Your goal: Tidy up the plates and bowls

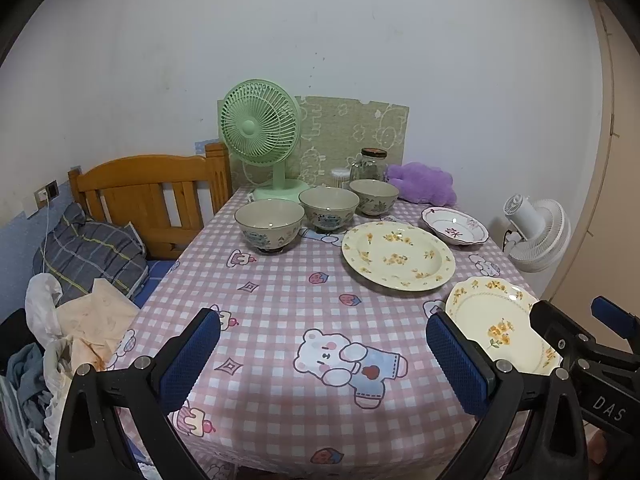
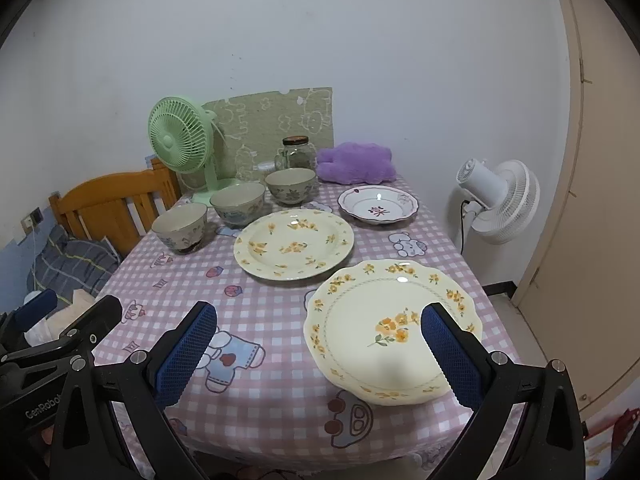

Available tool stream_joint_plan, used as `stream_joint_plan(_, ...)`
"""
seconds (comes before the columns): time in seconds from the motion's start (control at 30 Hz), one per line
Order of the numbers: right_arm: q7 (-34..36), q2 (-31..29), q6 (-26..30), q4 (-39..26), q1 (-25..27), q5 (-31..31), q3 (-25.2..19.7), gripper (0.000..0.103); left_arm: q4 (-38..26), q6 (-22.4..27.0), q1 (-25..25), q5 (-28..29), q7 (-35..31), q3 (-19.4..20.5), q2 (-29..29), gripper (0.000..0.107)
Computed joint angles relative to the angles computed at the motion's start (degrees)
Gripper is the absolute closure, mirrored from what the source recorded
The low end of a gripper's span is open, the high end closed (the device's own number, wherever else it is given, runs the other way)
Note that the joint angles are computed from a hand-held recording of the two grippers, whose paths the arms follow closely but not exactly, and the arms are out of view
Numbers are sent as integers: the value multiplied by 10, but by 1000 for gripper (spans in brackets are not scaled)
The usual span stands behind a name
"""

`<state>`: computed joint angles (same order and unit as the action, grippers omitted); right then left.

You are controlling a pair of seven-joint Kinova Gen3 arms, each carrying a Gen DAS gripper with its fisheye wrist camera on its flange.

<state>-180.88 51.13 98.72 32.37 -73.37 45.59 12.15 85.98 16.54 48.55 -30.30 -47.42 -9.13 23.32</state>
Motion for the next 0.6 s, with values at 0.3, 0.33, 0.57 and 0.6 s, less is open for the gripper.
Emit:
stream_joint_plan(0.3, 9, 7, 18, -15, -2, 1, 4, 0, -1, 3, 2, -3, -1, 2, 2, 5)
stream_joint_plan(0.33, 9, 6, 19, -15, -3, 2, 5, 0, -1, 3, 3, -4, 0, 1, 2, 5)
stream_joint_plan(0.57, 7, 7, 20, -15, -5, 5, 6, 0, -4, 5, 6, -8, 3, 0, 4, 5)
stream_joint_plan(0.6, 7, 7, 20, -15, -5, 5, 6, 0, -5, 6, 7, -9, 4, 0, 4, 5)
